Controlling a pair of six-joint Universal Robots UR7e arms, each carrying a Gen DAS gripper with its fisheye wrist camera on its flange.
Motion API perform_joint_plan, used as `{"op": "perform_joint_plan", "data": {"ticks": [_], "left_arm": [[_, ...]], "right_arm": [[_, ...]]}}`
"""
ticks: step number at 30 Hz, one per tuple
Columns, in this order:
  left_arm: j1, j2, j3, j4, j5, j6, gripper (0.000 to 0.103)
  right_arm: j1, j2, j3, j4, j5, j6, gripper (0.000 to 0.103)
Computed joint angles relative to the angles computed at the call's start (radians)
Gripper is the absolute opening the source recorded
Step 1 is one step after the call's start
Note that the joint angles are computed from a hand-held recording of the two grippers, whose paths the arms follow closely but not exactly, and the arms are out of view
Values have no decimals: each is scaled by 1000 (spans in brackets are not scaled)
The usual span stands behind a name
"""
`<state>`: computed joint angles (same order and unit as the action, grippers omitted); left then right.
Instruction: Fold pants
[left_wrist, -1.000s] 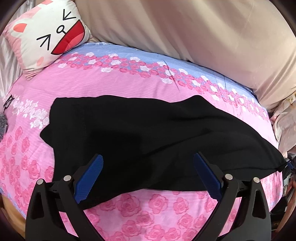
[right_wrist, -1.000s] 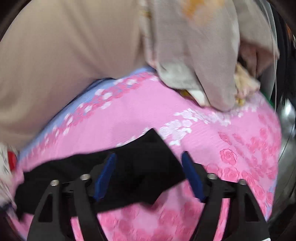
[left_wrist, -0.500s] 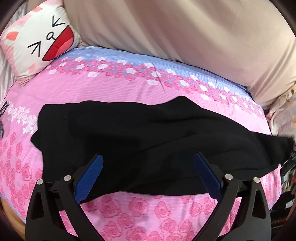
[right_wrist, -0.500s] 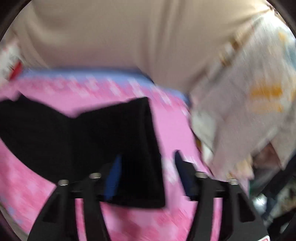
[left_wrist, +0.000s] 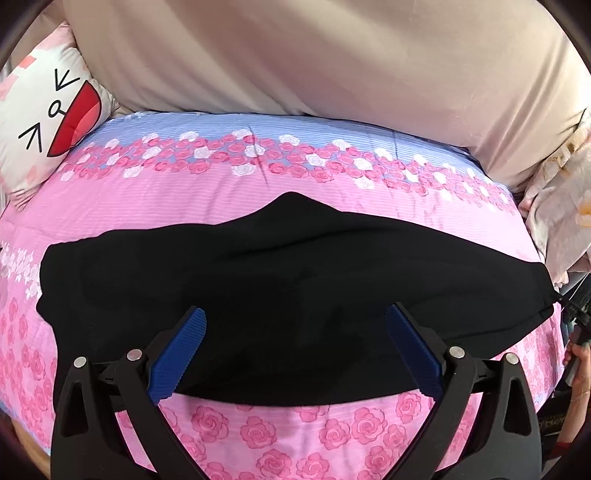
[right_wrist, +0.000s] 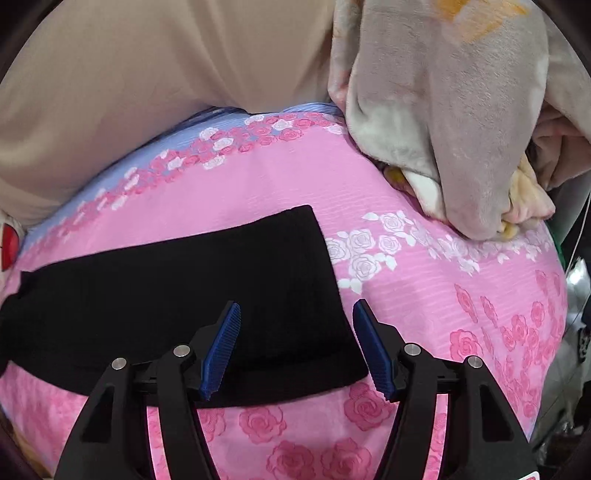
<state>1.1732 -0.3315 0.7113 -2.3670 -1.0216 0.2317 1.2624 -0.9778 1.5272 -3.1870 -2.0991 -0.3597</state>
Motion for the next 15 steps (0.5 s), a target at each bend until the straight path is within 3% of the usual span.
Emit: {"op": "perform_joint_plan", "data": {"ticks": [3, 4, 6, 8, 10, 13, 15], "left_arm": [[14, -14, 10, 9, 39, -31, 96], [24, -21, 13, 13, 68, -56, 96], [45, -45, 35, 22, 95, -110, 96], [78, -83, 63, 52, 89, -192, 96], [113, -113, 78, 58, 58, -260, 96], [159, -162, 122, 14, 7, -365, 96], [180, -193, 159, -21, -25, -398, 96]], "right_arm": [[21, 79, -56, -47, -214, -43, 60], [27, 90, -61, -75, -245, -48, 60], [62, 66, 19, -196, -181, -54, 62], [93, 49, 83, -246, -92, -63, 63], [128, 65, 101, -256, -34, -76, 72], [173, 115, 87, -184, 63, -55, 72], [213, 178, 40, -123, 95, -85, 72]]}}
